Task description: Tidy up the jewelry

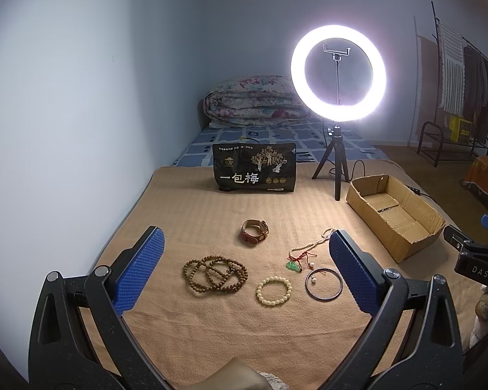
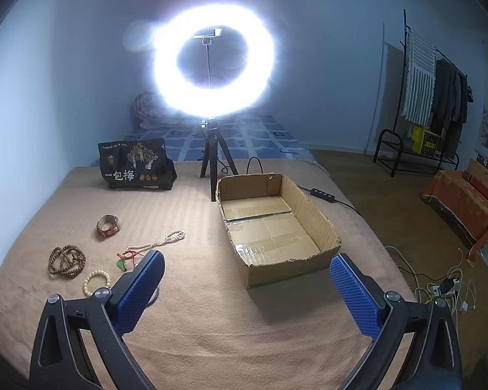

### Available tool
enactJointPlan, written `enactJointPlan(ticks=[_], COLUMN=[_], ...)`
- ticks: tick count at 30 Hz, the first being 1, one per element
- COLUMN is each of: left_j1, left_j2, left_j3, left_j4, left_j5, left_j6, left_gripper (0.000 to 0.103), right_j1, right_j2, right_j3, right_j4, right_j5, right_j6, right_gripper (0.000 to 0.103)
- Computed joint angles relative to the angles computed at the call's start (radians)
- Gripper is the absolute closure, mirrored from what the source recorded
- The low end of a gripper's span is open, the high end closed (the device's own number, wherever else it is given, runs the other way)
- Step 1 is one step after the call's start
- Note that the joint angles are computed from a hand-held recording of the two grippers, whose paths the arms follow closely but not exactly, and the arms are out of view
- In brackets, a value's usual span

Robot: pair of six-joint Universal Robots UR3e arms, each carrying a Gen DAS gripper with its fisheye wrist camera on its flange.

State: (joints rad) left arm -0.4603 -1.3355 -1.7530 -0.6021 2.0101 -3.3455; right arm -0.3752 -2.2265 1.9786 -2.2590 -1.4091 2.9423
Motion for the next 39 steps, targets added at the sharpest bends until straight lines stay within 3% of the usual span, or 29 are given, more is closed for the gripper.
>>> enactJointPlan(ticks=[39], left_j1=[0.012], left_j2=[0.025], left_j3=[-0.008], left_j4=[-0.011], left_j5=[-0.013], left_j6=[0.009], left_gripper=[0.0], right_j1=[0.008], right_j2=[-0.002], right_j3=[0.004], right_j4=[0.006], right_j5=[0.003], right_j6=[-0.007], right_gripper=[0.0])
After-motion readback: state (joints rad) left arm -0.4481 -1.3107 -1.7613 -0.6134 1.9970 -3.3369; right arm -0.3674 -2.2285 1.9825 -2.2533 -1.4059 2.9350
